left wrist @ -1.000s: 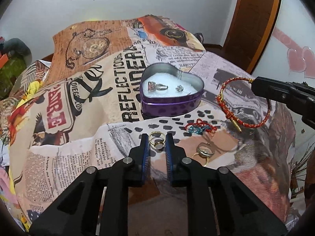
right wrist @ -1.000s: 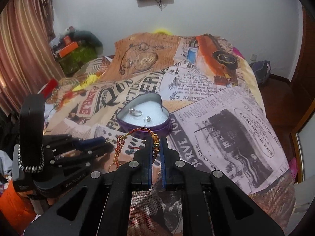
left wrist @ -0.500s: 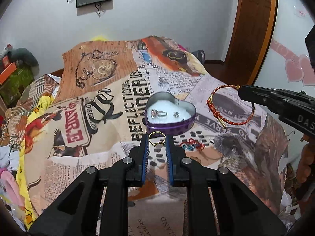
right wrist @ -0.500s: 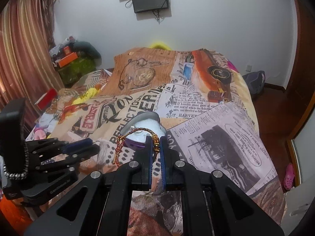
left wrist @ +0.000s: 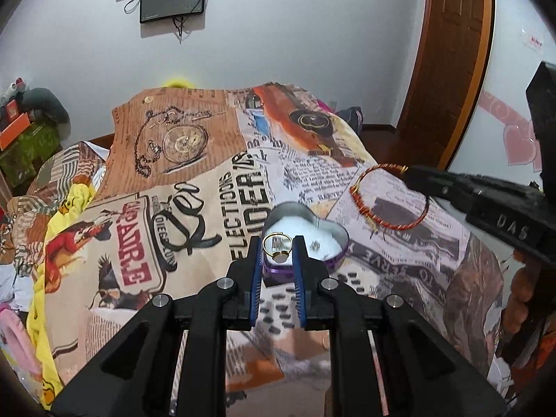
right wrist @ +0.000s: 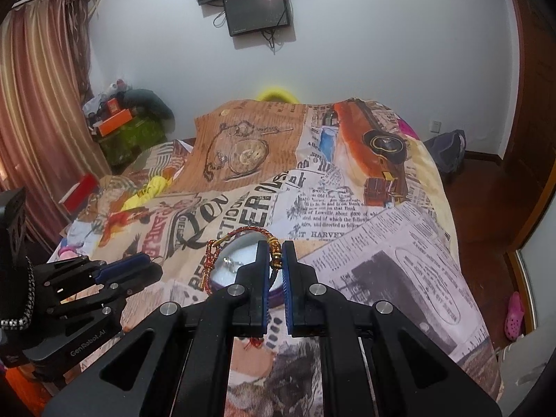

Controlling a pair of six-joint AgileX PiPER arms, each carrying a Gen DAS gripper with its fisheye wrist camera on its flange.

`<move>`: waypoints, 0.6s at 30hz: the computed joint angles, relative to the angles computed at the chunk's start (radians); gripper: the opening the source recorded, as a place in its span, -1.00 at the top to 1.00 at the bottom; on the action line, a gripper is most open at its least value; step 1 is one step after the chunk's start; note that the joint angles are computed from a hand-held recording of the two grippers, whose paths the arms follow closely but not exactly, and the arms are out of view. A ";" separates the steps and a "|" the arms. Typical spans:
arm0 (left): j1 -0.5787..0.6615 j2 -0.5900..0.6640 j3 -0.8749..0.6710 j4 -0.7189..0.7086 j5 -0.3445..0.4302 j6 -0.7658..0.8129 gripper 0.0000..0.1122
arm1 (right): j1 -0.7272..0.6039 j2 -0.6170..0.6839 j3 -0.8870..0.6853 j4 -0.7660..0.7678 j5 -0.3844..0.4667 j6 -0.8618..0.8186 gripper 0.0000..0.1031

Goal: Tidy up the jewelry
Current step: 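Grasp the gold ring with the left tool while the right tool carries the bracelet to the tin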

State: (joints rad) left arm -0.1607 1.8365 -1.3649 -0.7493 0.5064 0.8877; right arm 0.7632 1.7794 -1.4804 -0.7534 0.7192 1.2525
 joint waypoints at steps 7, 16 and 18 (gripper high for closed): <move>-0.010 0.054 -0.083 0.011 0.015 -0.028 0.72 | -0.038 0.057 -0.051 0.059 -0.031 -0.068 0.88; -0.023 0.139 -0.175 0.059 0.038 -0.094 0.72 | -0.083 0.139 -0.125 0.173 -0.060 -0.184 0.88; -0.024 0.159 -0.197 0.069 0.046 -0.106 0.72 | -0.090 0.162 -0.150 0.200 -0.055 -0.219 0.88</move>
State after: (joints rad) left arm -0.1849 1.9958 -1.5615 -0.6807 0.5522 0.7822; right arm 0.6729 1.9409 -1.6300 -0.5530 0.6645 1.0331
